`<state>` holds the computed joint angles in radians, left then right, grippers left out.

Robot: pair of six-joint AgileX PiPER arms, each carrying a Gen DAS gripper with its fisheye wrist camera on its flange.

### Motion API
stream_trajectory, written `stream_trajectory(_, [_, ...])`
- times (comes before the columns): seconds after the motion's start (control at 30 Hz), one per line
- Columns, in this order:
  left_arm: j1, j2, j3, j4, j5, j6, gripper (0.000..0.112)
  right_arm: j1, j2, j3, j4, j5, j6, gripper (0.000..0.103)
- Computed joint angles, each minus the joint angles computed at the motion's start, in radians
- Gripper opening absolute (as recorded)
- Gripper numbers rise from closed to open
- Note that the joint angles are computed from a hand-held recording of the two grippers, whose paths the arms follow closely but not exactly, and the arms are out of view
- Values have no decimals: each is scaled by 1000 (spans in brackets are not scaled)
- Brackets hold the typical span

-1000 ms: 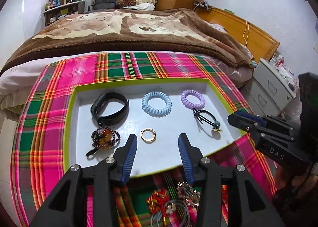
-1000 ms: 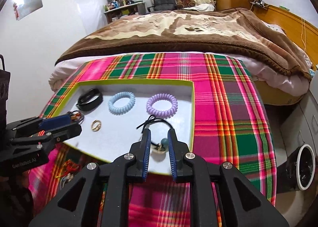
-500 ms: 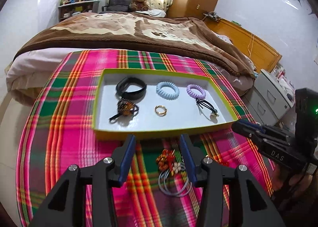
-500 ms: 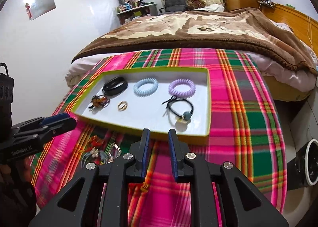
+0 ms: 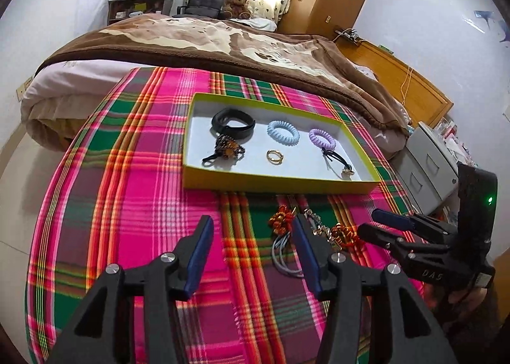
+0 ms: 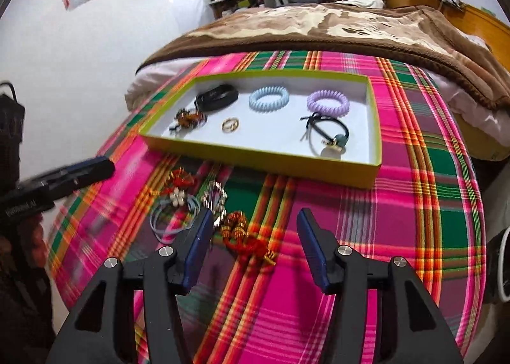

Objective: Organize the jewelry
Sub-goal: 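Grasp the red beaded tassel on the cloth with the right tool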

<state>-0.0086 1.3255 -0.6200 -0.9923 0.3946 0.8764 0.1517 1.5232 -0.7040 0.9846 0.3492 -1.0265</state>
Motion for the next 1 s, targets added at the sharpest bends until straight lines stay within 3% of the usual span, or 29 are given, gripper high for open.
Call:
stream_trajectory(0.33, [35, -34, 71, -107, 21, 119, 55, 69, 29, 5, -112, -52, 122, 55])
stream_trajectory(0.4, [33, -32, 75, -107, 22, 118, 55, 92, 25, 13, -156, -75, 162, 41])
stream_trajectory(0.5, [39, -26, 78, -127, 33, 137, 55, 119, 34, 18, -255, -107, 262, 31])
stream_trajectory(0.57, [38, -26, 80, -124, 33, 137, 55, 118, 35, 25, -231, -113, 238, 29])
stream_trajectory(0.67, [36, -25, 80, -123, 35, 135, 55, 109, 31, 29, -196, -102, 199, 18])
stream_trajectory(0.77, [21, -19, 75, -114, 29, 122, 55, 106, 24, 35, -207, -108, 213, 17])
stream_trajectory(1.0, [-25, 4, 60, -95, 11, 98, 55, 48, -33, 73, -24, -115, 55, 17])
